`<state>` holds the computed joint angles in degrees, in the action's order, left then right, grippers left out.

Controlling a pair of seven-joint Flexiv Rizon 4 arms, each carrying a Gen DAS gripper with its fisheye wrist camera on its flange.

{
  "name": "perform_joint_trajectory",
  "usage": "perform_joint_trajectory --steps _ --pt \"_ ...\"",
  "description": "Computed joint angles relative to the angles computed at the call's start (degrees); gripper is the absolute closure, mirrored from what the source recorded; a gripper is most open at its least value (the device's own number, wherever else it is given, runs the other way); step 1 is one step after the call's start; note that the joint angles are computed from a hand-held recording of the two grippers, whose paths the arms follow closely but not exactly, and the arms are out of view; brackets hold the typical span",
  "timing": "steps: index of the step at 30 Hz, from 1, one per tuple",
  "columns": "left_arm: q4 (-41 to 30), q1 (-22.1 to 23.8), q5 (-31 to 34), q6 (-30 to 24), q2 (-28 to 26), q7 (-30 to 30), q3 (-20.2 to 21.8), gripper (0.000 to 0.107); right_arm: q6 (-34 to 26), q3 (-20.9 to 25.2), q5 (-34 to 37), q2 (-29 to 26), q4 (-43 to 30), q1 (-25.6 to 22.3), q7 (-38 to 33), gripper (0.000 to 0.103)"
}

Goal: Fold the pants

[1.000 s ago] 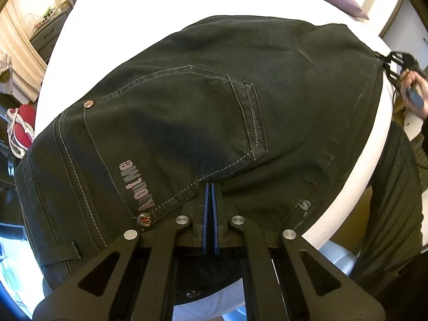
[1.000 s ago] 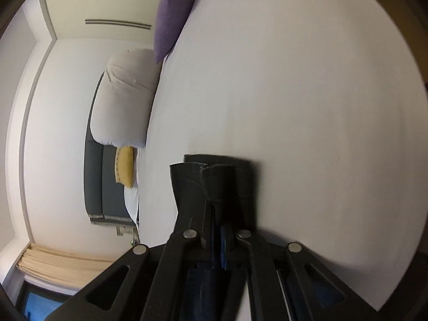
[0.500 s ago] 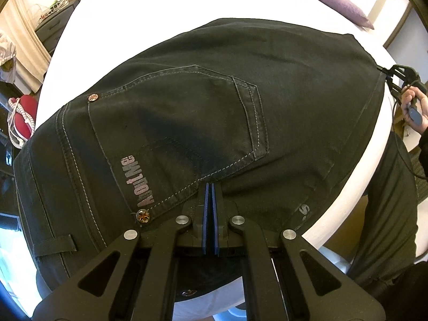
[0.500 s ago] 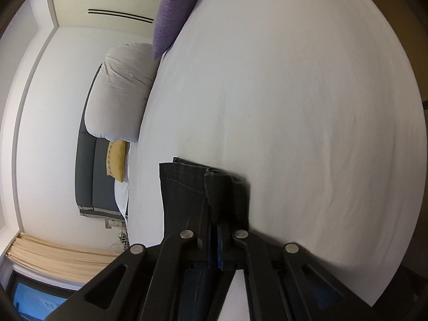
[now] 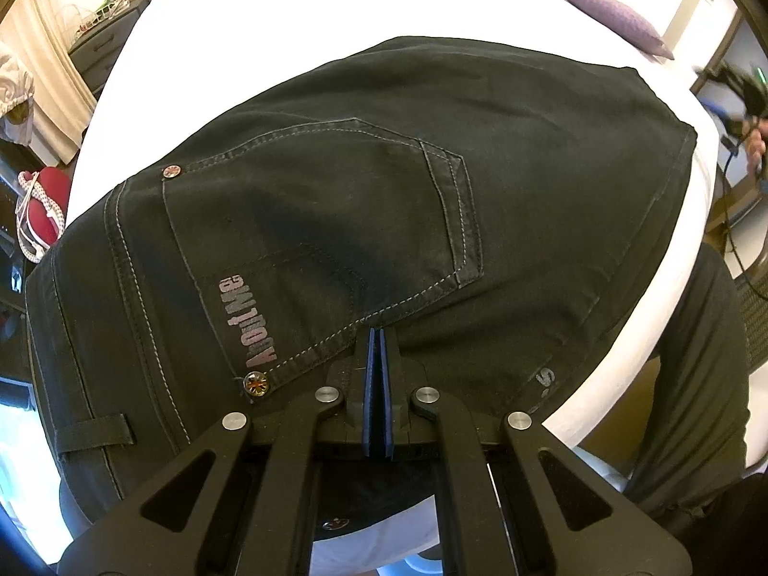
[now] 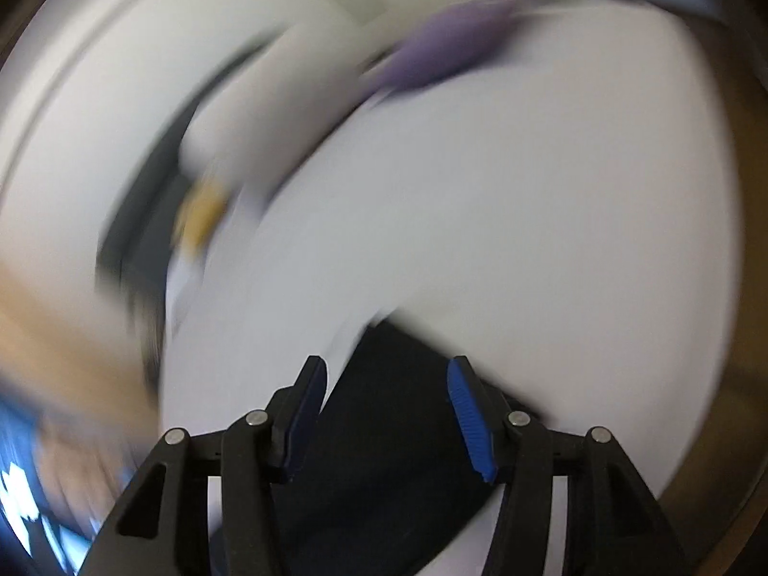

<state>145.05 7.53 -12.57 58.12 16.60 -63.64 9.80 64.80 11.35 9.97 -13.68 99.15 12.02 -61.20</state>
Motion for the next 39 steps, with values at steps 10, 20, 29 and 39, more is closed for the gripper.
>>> perform_joint_trajectory --steps 10,20,29,39 --pt "0.4 -0.6 -1.9 0.5 -0.2 1.0 0.4 0.105 -30.4 -1.6 -22.9 -14.2 -20.1 9.6 -26.1 0.046" --pt "-0.2 0.1 -4.5 -0.7 -0.9 4.4 1.1 0.105 -27.5 -4.1 -24.6 -16.4 -16.3 12.1 -21.2 0.052" --pt "0.2 0.2 -2.1 2.1 -1.0 1.4 -0.4 0.105 -22.0 -12.9 -42.2 -17.4 -12.1 16.9 2.9 0.103" --pt "2.5 -0.8 -2.0 5.5 -0.1 0.1 -0.1 0.105 4.0 -11.7 -55.1 2.2 10.9 8.2 31.8 0.020"
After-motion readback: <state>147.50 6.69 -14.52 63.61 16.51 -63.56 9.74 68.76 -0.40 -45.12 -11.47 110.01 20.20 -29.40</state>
